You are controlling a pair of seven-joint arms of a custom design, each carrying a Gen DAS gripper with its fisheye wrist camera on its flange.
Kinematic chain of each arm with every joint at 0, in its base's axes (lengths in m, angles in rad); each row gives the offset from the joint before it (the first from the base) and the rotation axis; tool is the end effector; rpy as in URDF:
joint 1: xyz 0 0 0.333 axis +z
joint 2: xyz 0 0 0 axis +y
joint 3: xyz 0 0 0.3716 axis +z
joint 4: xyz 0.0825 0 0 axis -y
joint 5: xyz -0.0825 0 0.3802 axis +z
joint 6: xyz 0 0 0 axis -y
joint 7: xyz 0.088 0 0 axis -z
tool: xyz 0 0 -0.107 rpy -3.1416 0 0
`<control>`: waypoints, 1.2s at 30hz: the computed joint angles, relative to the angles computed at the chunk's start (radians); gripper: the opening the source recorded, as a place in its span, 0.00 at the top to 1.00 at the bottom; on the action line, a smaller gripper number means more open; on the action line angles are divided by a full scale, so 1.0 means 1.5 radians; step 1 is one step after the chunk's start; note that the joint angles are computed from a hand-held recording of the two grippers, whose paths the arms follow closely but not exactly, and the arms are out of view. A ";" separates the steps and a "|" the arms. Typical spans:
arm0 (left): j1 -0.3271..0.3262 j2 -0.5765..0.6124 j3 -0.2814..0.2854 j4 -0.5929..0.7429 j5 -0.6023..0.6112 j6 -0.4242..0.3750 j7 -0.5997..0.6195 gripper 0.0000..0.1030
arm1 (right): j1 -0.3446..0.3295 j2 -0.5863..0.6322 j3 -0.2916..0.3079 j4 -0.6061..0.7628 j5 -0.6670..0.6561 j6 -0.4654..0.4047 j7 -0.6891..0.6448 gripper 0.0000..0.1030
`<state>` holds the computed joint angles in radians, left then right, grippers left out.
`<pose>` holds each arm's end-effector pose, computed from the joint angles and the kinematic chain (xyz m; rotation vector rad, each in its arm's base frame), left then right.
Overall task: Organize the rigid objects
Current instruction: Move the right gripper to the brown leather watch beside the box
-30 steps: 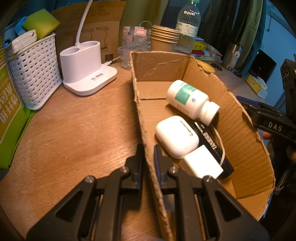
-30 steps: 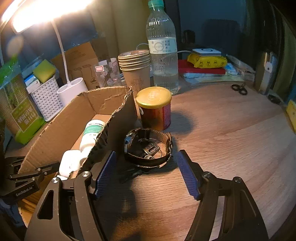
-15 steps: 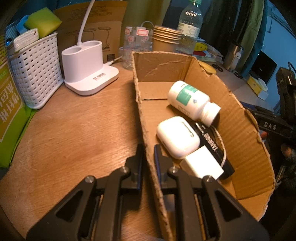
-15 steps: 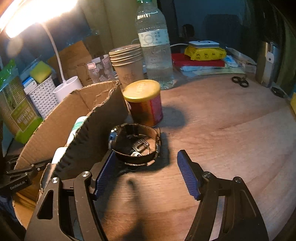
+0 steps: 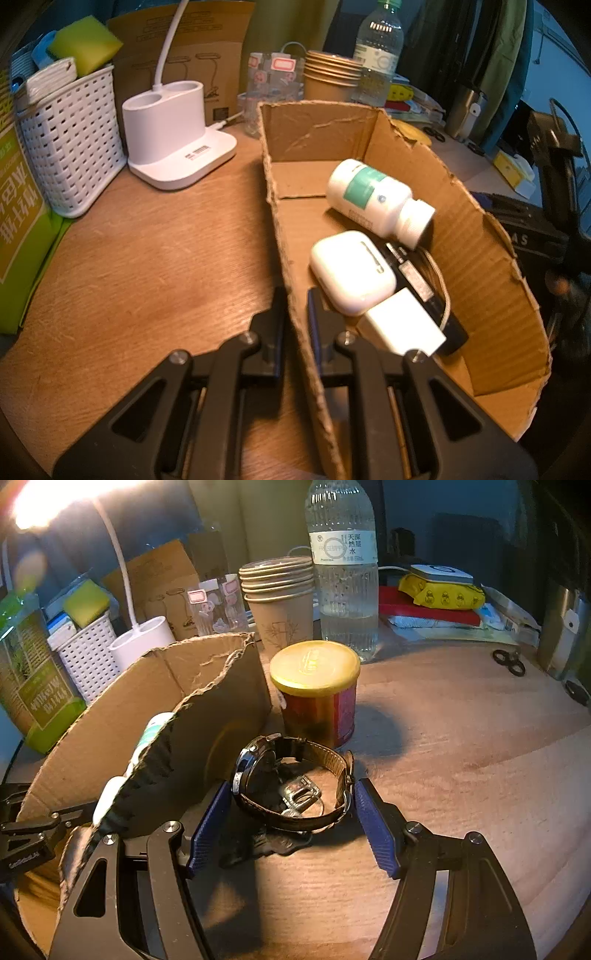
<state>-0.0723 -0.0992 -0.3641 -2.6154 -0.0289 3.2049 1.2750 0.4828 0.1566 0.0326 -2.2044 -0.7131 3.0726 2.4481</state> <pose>0.4272 -0.1988 0.4213 -1.7958 2.0295 -0.8641 0.4863 0.3350 0.4381 -2.0048 1.4318 -0.4489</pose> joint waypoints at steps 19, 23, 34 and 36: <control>0.022 0.004 -0.016 0.006 0.044 -0.002 -0.036 0.87 | 0.001 -0.001 -0.014 -0.014 0.070 0.029 -0.026 0.36; 0.020 0.005 -0.013 0.007 0.045 -0.003 -0.037 0.87 | 0.026 -0.007 -0.048 -0.016 0.007 0.033 0.038 0.37; 0.022 0.004 -0.015 0.007 0.051 -0.003 -0.042 0.87 | 0.023 -0.036 -0.069 -0.005 -0.249 0.015 0.287 0.39; 0.022 0.004 -0.015 0.007 0.051 -0.003 -0.042 0.87 | 0.017 -0.047 -0.070 -0.001 -0.322 0.018 0.360 0.50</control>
